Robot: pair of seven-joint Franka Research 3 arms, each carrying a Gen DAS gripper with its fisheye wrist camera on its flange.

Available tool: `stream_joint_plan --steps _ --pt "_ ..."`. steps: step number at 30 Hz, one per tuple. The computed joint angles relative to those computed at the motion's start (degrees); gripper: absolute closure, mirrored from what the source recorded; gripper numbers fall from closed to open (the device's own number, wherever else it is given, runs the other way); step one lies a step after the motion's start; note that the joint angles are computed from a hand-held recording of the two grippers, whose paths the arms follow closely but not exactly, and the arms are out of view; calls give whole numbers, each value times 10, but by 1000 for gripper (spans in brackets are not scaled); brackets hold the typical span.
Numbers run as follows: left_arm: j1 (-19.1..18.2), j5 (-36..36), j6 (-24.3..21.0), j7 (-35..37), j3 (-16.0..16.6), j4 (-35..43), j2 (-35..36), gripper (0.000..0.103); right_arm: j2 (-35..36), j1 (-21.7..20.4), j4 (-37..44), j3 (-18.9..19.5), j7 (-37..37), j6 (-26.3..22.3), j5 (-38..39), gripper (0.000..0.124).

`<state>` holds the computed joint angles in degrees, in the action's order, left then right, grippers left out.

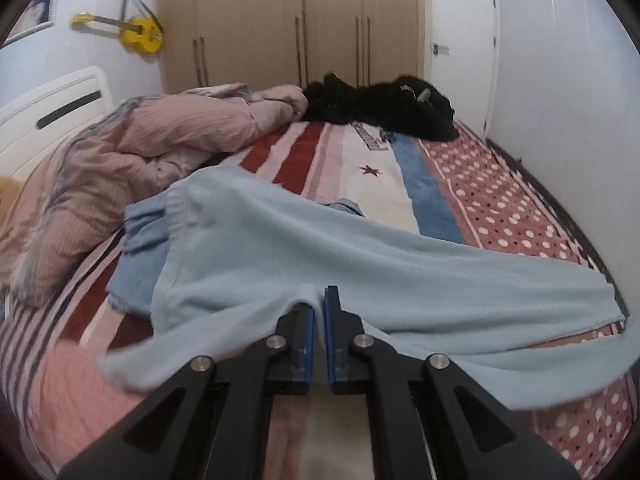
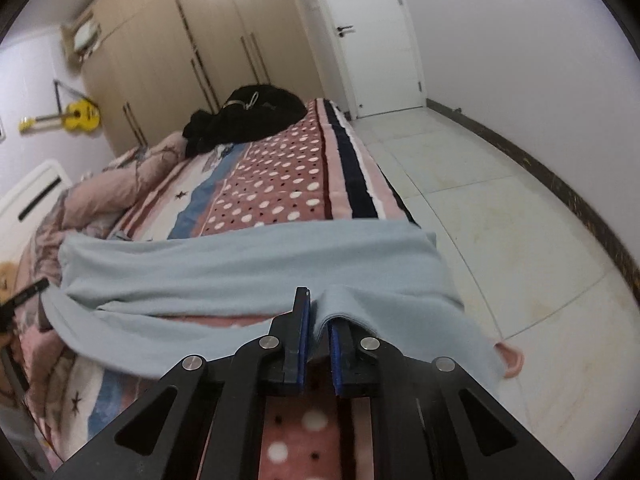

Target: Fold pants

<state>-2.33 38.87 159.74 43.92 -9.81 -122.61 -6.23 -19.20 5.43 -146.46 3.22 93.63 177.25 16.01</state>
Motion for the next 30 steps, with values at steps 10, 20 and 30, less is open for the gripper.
stream_joint_plan --steps 10,20,30 --pt "-45 -53 -146 133 16 276 202 98 162 -25 198 -23 31 -96 -68 120" --pt "-76 -101 -235 180 45 454 350 94 313 9 343 -70 109 -157 -152 119" --pt "-64 -159 -236 336 19 386 284 15 294 -26 309 -20 -69 -147 30 73"
